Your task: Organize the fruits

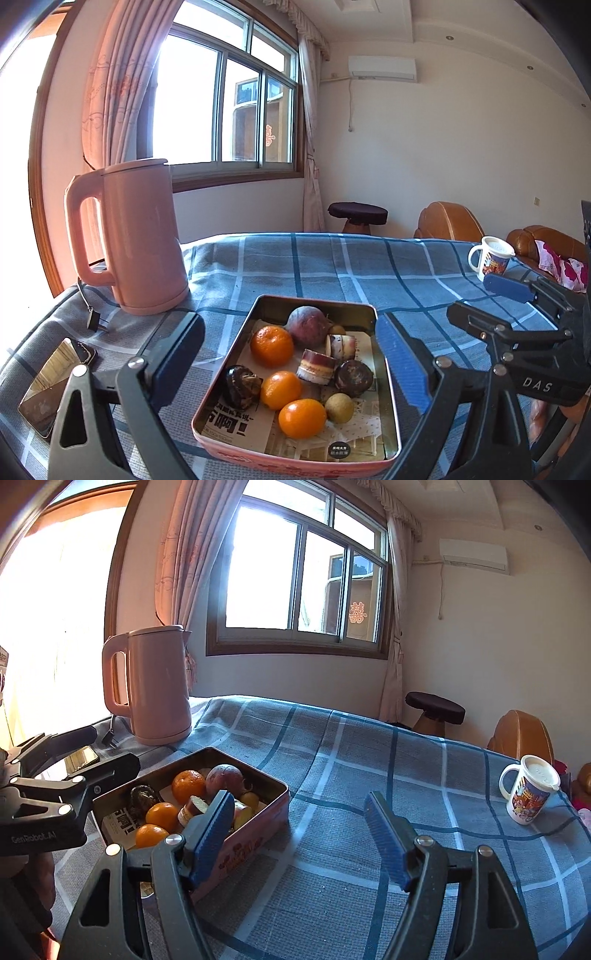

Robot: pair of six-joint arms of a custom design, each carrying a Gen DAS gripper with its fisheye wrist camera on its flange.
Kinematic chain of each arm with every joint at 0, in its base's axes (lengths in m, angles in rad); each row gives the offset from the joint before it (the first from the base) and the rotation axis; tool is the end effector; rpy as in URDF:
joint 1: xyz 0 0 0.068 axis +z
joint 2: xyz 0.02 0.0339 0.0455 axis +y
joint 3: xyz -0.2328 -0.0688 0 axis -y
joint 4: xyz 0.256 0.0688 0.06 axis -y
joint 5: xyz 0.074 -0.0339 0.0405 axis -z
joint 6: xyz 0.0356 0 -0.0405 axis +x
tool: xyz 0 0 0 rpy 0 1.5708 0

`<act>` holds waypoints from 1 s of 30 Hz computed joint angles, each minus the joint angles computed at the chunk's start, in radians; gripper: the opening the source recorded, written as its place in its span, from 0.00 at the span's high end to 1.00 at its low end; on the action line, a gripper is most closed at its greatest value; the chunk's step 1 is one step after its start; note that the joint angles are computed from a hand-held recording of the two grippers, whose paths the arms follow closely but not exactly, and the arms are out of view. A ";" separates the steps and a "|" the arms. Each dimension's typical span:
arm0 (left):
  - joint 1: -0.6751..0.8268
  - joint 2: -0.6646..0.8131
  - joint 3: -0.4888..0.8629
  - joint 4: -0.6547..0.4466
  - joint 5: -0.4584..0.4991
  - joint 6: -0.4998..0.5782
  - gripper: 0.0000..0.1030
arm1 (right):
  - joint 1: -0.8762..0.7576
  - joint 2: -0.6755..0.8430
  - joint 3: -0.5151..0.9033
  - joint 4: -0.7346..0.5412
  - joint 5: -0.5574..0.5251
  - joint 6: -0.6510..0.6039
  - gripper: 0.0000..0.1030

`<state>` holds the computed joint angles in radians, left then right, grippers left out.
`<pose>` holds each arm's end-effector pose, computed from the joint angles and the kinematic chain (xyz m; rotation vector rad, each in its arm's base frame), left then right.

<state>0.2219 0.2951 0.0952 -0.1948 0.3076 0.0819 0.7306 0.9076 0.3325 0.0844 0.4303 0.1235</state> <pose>0.1582 0.0246 0.1477 0.0642 1.9463 -0.1014 0.1722 0.1344 0.1579 -0.3474 1.9846 0.0987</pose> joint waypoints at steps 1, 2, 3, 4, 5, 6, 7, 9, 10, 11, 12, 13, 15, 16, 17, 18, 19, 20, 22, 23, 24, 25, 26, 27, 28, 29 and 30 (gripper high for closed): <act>-0.004 -0.005 -0.001 -0.004 -0.003 -0.001 0.07 | 0.001 -0.010 -0.003 -0.007 0.001 0.001 0.28; -0.006 -0.006 0.000 -0.005 -0.003 0.000 0.06 | 0.000 -0.016 -0.003 -0.011 0.000 0.002 0.28; -0.008 -0.006 0.000 -0.006 -0.005 0.001 0.06 | 0.000 -0.020 -0.004 -0.015 0.001 0.003 0.28; -0.010 -0.006 0.001 -0.006 -0.008 0.002 0.06 | 0.000 -0.022 -0.005 -0.016 0.001 0.003 0.28; -0.013 -0.006 0.001 -0.006 -0.011 0.001 0.06 | 0.001 -0.024 -0.005 -0.019 0.002 0.004 0.28; -0.014 -0.011 -0.001 -0.010 -0.009 -0.001 0.06 | 0.001 -0.026 -0.006 -0.020 0.003 0.002 0.28; -0.015 -0.012 0.000 -0.010 -0.010 -0.001 0.06 | 0.000 -0.025 -0.007 -0.017 0.001 0.002 0.28; -0.016 -0.017 -0.001 -0.014 -0.012 0.000 0.05 | -0.003 -0.033 -0.009 -0.020 -0.003 -0.001 0.28; -0.017 -0.024 -0.002 -0.018 -0.014 0.000 0.05 | -0.003 -0.036 -0.011 -0.020 -0.002 -0.001 0.28; -0.021 -0.032 -0.003 -0.022 -0.017 -0.001 0.04 | -0.003 -0.042 -0.013 -0.023 -0.003 -0.002 0.28; -0.024 -0.032 -0.003 -0.023 -0.021 -0.001 0.04 | -0.003 -0.042 -0.013 -0.023 -0.003 -0.002 0.28; -0.026 -0.031 -0.002 -0.023 -0.023 -0.001 0.04 | -0.003 -0.043 -0.013 -0.023 -0.003 -0.002 0.28; -0.025 -0.033 -0.003 -0.024 -0.020 0.000 0.04 | -0.002 -0.043 -0.014 -0.023 -0.002 -0.002 0.28; -0.028 -0.035 -0.003 -0.027 -0.024 -0.001 0.04 | 0.001 -0.046 -0.014 -0.024 0.002 0.000 0.28; -0.028 -0.038 -0.003 -0.029 -0.023 0.000 0.04 | 0.000 -0.048 -0.016 -0.024 -0.001 0.000 0.28; -0.033 -0.038 -0.003 -0.030 -0.027 0.000 0.04 | 0.002 -0.050 -0.017 -0.024 0.001 0.001 0.28; -0.034 -0.037 -0.003 -0.030 -0.029 0.001 0.04 | 0.004 -0.049 -0.018 -0.022 0.002 0.002 0.28; -0.037 -0.037 -0.003 -0.030 -0.031 0.001 0.04 | 0.004 -0.050 -0.019 -0.021 0.003 0.002 0.28; -0.044 -0.033 -0.004 -0.028 -0.036 0.002 0.03 | 0.005 -0.051 -0.019 -0.022 0.003 0.000 0.28; -0.047 -0.035 -0.005 -0.028 -0.040 0.002 0.03 | 0.005 -0.052 -0.020 -0.022 0.004 -0.001 0.28; -0.048 -0.035 -0.005 -0.028 -0.040 0.001 0.02 | 0.005 -0.052 -0.019 -0.022 0.003 0.001 0.28; -0.049 -0.034 -0.005 -0.028 -0.039 0.001 0.02 | 0.005 -0.053 -0.020 -0.022 0.002 0.001 0.28; -0.049 -0.034 -0.005 -0.028 -0.038 0.003 0.02 | 0.005 -0.053 -0.021 -0.022 0.003 0.002 0.28; -0.056 -0.039 -0.007 -0.030 -0.047 0.002 0.02 | 0.005 -0.053 -0.020 -0.023 0.003 0.002 0.28; -0.059 -0.043 -0.008 -0.032 -0.050 0.003 0.02 | 0.006 -0.054 -0.021 -0.023 0.004 0.002 0.28; -0.059 -0.044 -0.009 -0.033 -0.050 0.004 0.02 | 0.006 -0.054 -0.021 -0.021 0.004 0.002 0.28; -0.059 -0.043 -0.008 -0.033 -0.049 0.004 0.02 | 0.009 -0.060 -0.023 -0.024 0.008 0.003 0.28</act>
